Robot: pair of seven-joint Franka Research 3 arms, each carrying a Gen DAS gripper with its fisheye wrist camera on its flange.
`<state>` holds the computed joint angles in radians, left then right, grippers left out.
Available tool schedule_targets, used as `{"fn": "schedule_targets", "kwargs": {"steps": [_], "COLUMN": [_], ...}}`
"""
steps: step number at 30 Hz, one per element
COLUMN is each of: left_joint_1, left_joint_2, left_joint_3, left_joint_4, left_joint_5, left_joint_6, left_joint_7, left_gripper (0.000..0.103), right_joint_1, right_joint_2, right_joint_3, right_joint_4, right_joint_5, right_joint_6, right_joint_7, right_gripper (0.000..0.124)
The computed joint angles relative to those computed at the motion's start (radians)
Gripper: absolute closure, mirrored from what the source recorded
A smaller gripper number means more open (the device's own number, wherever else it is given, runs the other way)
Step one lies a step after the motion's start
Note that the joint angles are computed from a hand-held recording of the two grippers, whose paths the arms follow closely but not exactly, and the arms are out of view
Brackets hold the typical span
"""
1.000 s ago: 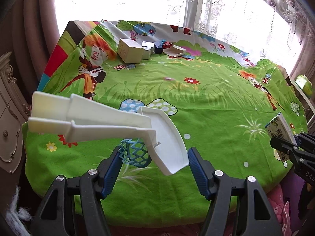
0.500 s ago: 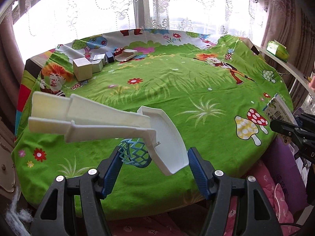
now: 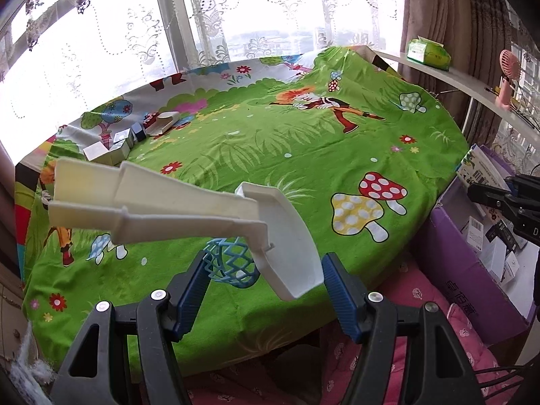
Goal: Organize rigid objects
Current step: 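Carry the tray and box to the cardboard box and release both inside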
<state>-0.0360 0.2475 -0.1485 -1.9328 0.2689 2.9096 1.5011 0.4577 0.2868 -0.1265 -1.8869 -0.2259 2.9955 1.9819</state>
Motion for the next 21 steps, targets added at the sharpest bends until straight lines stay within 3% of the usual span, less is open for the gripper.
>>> {"fn": "schedule_targets", "kwargs": {"steps": [4,12,15,21], "left_joint_1": [-0.003,-0.016,-0.026,-0.079], "left_joint_2": [0.007,0.042,0.053,0.056], "left_joint_3": [-0.036,-0.153,-0.198,-0.214], "left_joint_4": [0.022,0.093,0.118,0.138], "left_joint_5": [-0.022,-0.172,-0.252,-0.314], "left_joint_6": [-0.021,-0.087,-0.118,-0.15], "left_joint_7": [0.063,0.303,0.412,0.529], "left_gripper": [0.036,0.036,0.036,0.036], "right_joint_1": [0.042,0.064,0.052,-0.015], "right_joint_2": [-0.044,-0.13,-0.164,-0.227], "right_joint_3": [-0.079,-0.183,-0.194,-0.166], "right_joint_4": [-0.06,-0.143,-0.163,-0.206], "right_joint_5": [-0.093,-0.42,-0.538,-0.674], "right_joint_6": [0.013,-0.002,-0.037,-0.076], "right_joint_7": [0.11,0.432,0.539,0.676], "right_gripper": [0.096,0.096,0.096,0.096]}}
